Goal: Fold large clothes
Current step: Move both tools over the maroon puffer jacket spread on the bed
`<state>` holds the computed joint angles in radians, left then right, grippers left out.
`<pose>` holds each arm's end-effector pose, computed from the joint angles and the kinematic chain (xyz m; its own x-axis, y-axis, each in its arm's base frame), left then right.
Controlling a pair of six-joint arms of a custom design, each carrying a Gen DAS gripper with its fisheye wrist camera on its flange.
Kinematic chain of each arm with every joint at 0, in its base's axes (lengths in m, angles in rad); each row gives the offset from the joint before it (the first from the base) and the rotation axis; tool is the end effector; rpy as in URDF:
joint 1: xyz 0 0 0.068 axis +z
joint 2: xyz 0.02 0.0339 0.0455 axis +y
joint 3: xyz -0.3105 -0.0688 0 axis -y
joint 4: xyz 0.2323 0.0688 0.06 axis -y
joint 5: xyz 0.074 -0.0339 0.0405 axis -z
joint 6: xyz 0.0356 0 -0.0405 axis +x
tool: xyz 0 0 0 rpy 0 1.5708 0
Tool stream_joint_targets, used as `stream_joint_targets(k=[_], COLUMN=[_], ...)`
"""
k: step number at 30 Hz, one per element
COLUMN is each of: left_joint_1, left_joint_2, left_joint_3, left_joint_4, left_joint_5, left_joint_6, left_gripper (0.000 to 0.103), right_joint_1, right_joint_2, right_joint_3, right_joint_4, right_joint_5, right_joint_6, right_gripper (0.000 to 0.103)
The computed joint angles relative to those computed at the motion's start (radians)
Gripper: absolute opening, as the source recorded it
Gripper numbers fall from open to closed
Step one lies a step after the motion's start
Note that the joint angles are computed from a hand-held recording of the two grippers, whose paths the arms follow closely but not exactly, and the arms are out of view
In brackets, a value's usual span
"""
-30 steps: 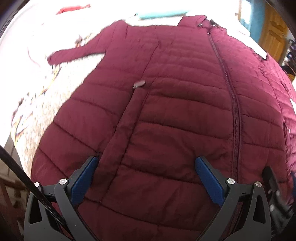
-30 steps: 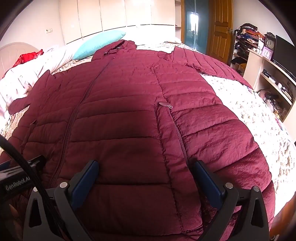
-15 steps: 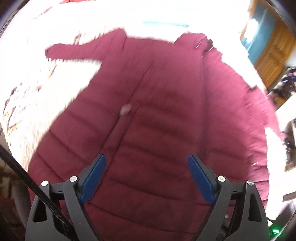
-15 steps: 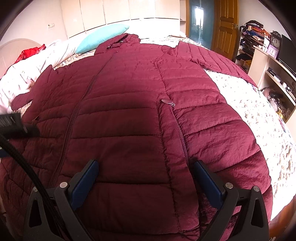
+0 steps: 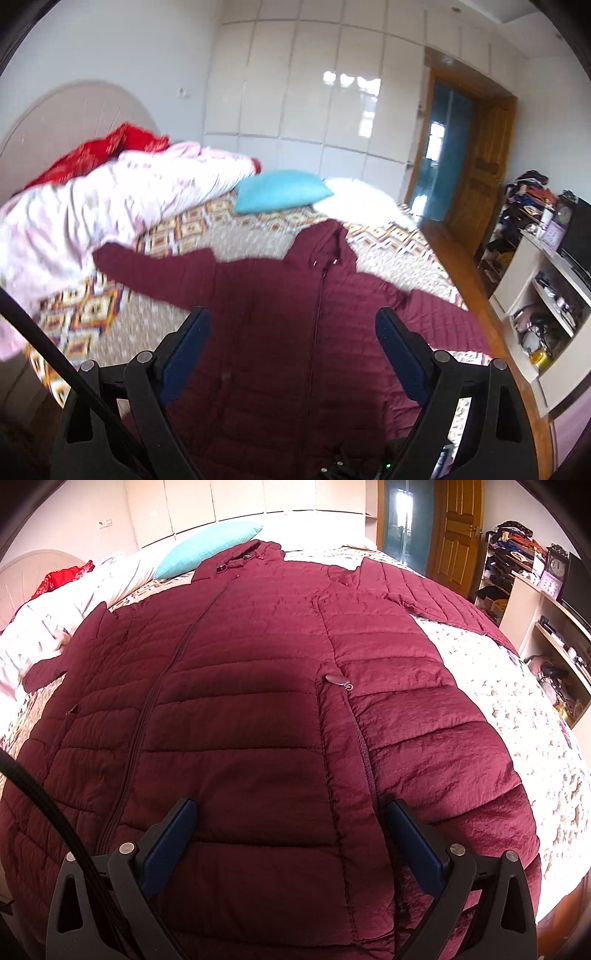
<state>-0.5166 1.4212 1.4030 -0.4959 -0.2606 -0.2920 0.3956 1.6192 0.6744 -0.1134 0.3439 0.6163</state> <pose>0.2667 -0.1409 0.4230 -0.4907 -0.0411 -0.8703 0.1471 0.9806 -0.1293 0.2561 0.0939 0.1768 -0.7777 0.2649 -0.5700 0.2933 0.9550 0.0437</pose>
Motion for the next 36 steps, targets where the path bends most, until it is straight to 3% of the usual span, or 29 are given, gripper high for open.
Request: stream_joint_targets(k=[3, 7, 11, 17, 20, 25, 29, 36], left_joint_1=[-0.008, -0.075, -0.056, 0.083, 0.102, 0.143, 0.178, 0.241], left_joint_2=[0.019, 0.0, -0.008, -0.077, -0.125, -0.204, -0.282, -0.408], left_joint_3=[0.166, 0.27, 0.274, 0.011, -0.119, -0.216, -0.262, -0.329], left_joint_4=[-0.078, -0.058, -0.039, 0.012, 0.072, 0.083, 0.066, 0.039], left_joint_5=[-0.037, -0.212, -0.25, -0.034, -0.026, 0.014, 0.031, 0.087], left_joint_6=[0.086, 0.225, 0.283, 0.177, 0.158, 0.186, 0.213, 0.234], left_gripper=[0.09, 0.094, 0.095, 0.095, 0.095, 0.095, 0.095, 0.095], right_joint_1=[0.002, -0.005, -0.016, 0.024, 0.048, 0.173, 0.258, 0.485], right_joint_2=[0.009, 0.024, 0.008, -0.002, -0.038, -0.131, -0.237, -0.331], right_joint_3=[0.021, 0.065, 0.031, 0.001, 0.036, 0.088, 0.161, 0.439], right_joint_4=[-0.036, -0.107, -0.044, -0.003, -0.101, -0.268, -0.418, -0.756], right_joint_5=[0.013, 0.002, -0.025, 0.039, 0.036, 0.179, 0.212, 0.36], right_joint_6=[0.002, -0.001, -0.021, 0.014, 0.011, 0.081, 0.147, 0.227], right_gripper=[0.103, 0.103, 0.103, 0.103, 0.099, 0.099, 0.099, 0.099])
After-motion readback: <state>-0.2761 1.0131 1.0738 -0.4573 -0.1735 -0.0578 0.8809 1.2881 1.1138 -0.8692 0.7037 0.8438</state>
